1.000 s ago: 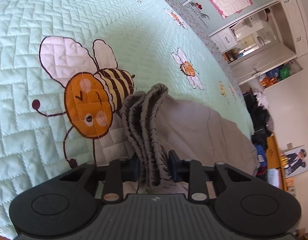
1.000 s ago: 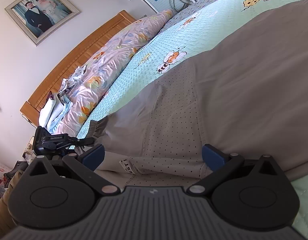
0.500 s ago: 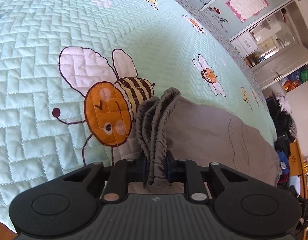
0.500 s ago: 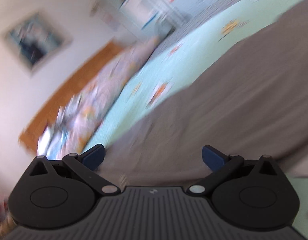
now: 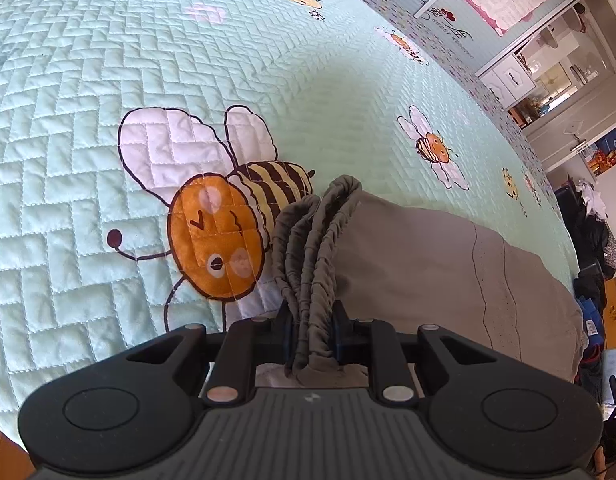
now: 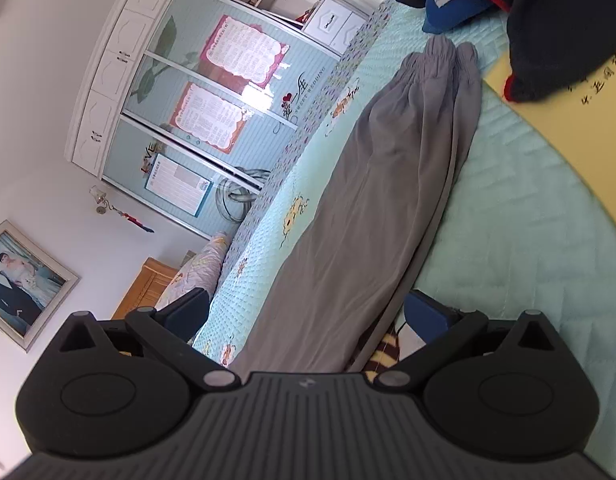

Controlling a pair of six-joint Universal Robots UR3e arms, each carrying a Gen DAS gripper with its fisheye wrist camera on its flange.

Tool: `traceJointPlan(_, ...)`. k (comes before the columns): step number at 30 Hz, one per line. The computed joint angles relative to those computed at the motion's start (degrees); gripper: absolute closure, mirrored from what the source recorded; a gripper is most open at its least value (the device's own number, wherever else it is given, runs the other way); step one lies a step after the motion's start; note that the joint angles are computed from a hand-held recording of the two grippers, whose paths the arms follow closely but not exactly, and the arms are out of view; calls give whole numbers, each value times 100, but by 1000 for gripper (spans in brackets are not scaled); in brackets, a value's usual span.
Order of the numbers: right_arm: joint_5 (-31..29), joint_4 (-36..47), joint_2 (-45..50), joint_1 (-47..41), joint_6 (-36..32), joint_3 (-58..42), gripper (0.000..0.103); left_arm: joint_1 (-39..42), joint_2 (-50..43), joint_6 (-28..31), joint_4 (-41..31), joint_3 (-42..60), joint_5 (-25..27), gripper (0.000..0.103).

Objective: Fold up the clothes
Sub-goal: 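Close the left gripper on the elastic cuff, then hold the cuff with the left gripper while the right gripper moves over the trousers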

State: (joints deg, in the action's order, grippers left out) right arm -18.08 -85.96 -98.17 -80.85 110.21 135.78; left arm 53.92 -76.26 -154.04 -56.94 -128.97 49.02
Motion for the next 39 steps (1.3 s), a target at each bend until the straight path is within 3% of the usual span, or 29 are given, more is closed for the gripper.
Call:
traceJointPlan(4,-22,-152,173,34,-19,-36,0,140,289,100,-160,-74,-176,82)
traceJointPlan(10,-1,-168,84,202,149,-58,0,437,1000,935,-1031,-65,-802,82)
traceJointPlan(14,-191,1660,618,1064,-1109,-974,0,409,1099,1269,-1415,46,-746,80)
traceJointPlan(19,-87,3472,1725,2969,-2284,-2057,0,687,1261,1414,-1497,-274,-612,80)
traceJointPlan(21,96,4554,2507,3670,-2878,-2711,0,838,1300,1533,-1588,-382,-647,80)
traceJointPlan(26,922,5669,3177,4701,-3625,-3252,0,999,1372,1743,-1781,-465,-861,79)
traceJointPlan(27,967,5762,3242,4760,-3707,-3205,0,1016,1362,1761,-1805,-472,-923,79)
traceJointPlan(28,936,5375,3221,4844,-3309,-3086,0,1041,1344,1789,-1851,-476,-993,77)
traceJointPlan(30,703,3725,3007,5038,-1944,-2667,1,1107,1286,1856,-1994,-471,-1124,75)
traceJointPlan(31,670,3405,2861,5051,-1843,-2545,1,1161,1267,1932,-2120,-464,-1191,75)
traceJointPlan(32,585,3565,2777,4998,-2193,-2479,1,1234,1236,2031,-2298,-449,-1272,74)
traceJointPlan(35,387,3449,2498,4906,-1914,-2381,1,1386,1138,2238,-2679,-424,-1413,72)
traceJointPlan(38,438,4082,2439,4939,-2299,-2609,0,1255,1411,2014,-2126,-619,-1157,72)
traceJointPlan(39,479,3992,2299,4966,-2145,-2557,0,1220,1477,1961,-2023,-659,-1103,72)
